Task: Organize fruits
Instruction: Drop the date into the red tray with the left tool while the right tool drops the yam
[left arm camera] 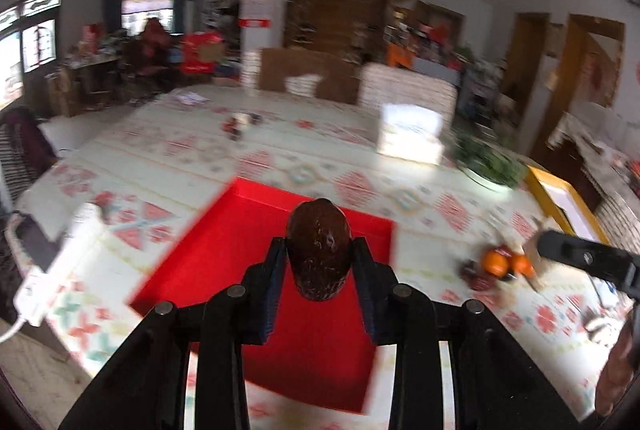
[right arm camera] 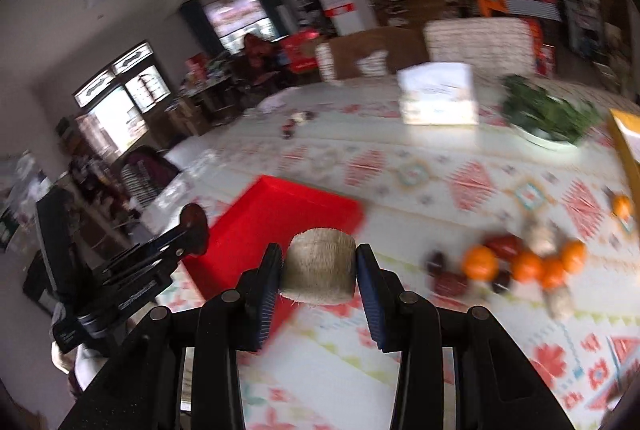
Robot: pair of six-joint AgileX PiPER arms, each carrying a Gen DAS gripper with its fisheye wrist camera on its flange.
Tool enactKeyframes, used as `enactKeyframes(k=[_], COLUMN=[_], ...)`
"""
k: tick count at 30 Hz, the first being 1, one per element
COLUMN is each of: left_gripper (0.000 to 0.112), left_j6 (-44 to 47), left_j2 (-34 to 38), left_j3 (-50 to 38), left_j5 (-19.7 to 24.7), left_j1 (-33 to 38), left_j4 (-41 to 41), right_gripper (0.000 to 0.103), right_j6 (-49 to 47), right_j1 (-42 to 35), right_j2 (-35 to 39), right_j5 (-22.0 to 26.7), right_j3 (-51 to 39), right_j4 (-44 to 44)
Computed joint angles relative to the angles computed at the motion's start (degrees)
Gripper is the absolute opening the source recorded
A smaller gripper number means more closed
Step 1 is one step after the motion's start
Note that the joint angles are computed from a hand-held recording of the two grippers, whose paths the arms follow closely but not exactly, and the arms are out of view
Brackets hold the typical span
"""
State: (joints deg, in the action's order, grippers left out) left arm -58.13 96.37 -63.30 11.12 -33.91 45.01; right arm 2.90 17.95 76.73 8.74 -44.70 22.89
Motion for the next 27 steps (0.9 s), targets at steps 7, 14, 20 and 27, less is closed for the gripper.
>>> enactKeyframes(k=[7,14,20,27], left_gripper=[0.032,0.032,0.032,0.05], left_j6=[-10.4,-5.3,-1.8,-9.2], left_j2=[4.9,11.9,13.6,10.8], left_j3=[-0.6,-3.7,-3.9,-1.1], left_j5=[0.7,-0.2,-1.5,-3.7], left_j1=[5.2,7.9,9.1,9.4], left_j4=[10.6,5.5,0.6,6.2], right_gripper=[0.041,0.041,0.041,0.047], right_j6=[-17.9,-6.8,-7.7,-6.0], right_j1=[5.7,8.5,8.8,10.0], right_j2=[17.2,31.6,38.1,38.4], right_j5=[1.3,4.1,6.1,4.1], right_j3=[-12.2,-23.2,-28.5,-28.4], right_j4=[18.5,6.6,7.4,4.8])
